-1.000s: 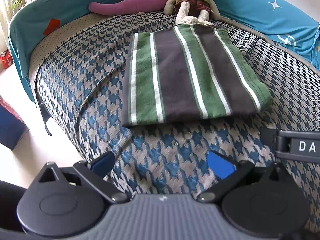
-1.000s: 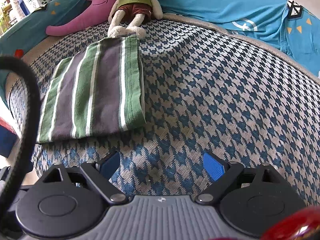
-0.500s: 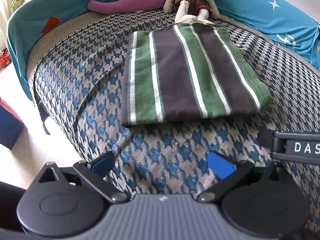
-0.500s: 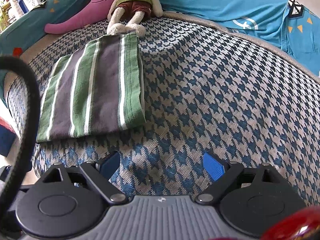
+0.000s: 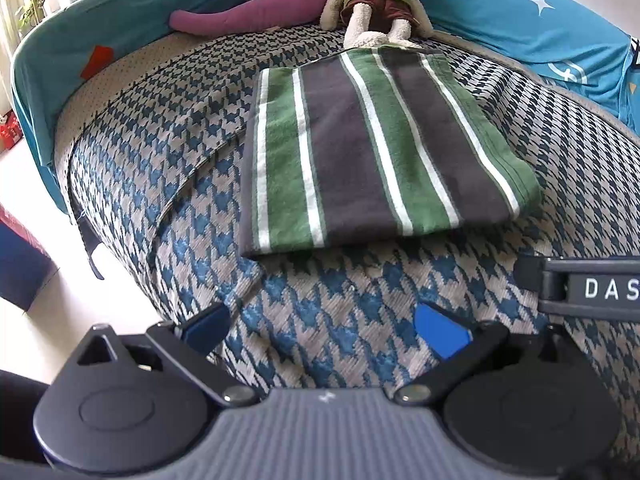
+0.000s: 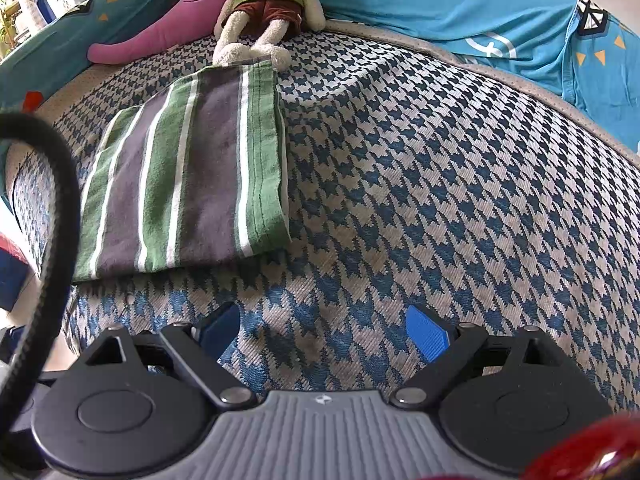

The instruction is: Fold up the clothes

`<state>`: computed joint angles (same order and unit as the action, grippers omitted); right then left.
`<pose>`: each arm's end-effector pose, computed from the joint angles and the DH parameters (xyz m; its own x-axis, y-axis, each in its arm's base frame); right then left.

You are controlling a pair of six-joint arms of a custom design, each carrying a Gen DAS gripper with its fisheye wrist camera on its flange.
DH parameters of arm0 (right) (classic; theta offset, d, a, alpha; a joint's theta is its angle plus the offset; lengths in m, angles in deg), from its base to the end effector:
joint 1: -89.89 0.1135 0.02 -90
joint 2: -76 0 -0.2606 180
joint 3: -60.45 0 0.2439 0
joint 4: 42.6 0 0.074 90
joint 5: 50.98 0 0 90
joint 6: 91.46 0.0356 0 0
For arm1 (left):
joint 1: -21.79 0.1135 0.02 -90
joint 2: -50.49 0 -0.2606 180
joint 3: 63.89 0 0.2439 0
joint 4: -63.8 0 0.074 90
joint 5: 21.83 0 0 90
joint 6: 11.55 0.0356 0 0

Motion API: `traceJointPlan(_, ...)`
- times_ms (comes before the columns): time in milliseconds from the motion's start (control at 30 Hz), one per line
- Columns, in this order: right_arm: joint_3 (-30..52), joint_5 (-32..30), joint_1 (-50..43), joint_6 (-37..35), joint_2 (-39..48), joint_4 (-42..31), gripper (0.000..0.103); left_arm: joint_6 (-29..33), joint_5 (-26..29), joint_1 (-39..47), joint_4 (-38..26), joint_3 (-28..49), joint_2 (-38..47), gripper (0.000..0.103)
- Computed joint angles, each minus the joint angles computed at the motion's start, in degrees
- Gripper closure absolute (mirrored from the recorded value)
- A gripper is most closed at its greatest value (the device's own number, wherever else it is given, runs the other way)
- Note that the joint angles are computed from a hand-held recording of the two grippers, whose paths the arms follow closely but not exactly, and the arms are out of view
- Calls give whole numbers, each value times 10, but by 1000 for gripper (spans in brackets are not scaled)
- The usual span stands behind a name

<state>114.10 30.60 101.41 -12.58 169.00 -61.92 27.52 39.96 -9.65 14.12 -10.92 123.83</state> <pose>0.2724 0.0608 0.1258 -0.7688 -0.3514 -0.5343 -0.4285 0.9033 0.0224 0.1879 -0.0951 0.1792 -0.7555 -0.3400 -0.5600 -0.4197 0.9075 0.0152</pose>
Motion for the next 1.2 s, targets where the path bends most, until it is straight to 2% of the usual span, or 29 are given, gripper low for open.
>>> traceJointPlan(1200,-2,8,11,9,4,5,12,-12,-1,-8,-1,0,6,0)
